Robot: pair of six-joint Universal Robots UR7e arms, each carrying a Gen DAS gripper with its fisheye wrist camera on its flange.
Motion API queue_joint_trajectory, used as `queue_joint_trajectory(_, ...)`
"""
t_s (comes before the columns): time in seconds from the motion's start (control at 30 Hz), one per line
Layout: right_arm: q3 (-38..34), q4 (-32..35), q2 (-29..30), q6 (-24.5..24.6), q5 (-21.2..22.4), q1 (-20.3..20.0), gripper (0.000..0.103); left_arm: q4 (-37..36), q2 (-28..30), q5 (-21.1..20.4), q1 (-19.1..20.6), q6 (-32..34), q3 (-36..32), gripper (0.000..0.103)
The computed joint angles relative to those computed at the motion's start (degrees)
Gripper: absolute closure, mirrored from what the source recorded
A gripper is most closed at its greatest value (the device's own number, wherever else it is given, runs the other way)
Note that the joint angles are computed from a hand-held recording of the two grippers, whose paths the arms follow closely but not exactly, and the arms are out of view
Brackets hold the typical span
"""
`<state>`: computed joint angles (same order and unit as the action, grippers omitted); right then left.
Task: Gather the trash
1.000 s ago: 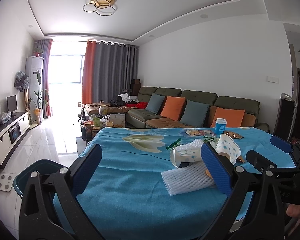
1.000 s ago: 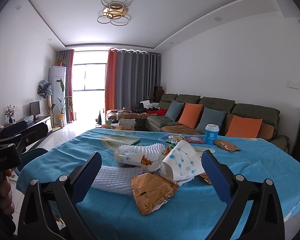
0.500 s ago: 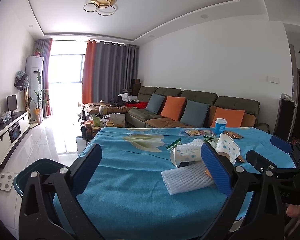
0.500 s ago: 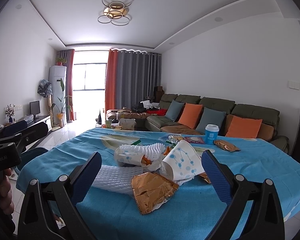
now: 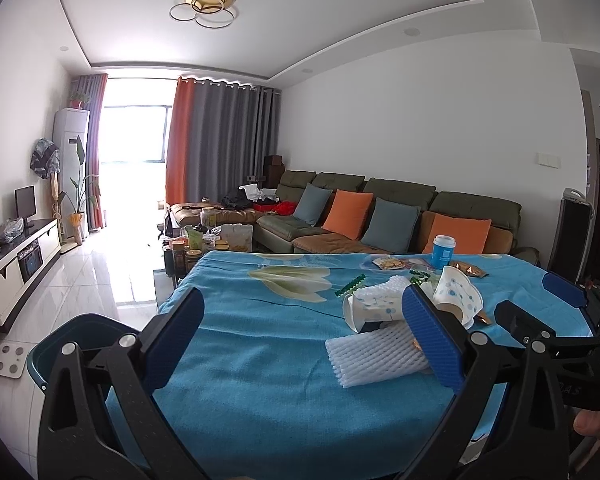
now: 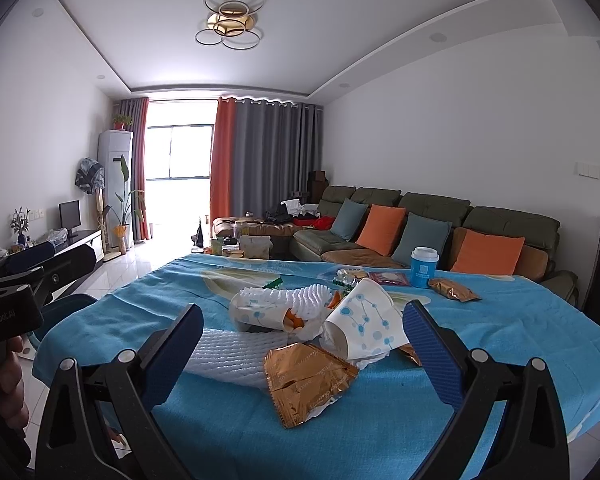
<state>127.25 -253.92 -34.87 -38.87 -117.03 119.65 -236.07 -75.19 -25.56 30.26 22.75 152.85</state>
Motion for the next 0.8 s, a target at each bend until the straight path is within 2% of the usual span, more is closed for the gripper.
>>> queue_joint_trajectory(0.8, -0.3, 0.5, -0.3, -0.1, -0.4, -0.4, 0.007, 1.4, -0.5, -0.4, 0.5, -1.1, -0.2, 0.006)
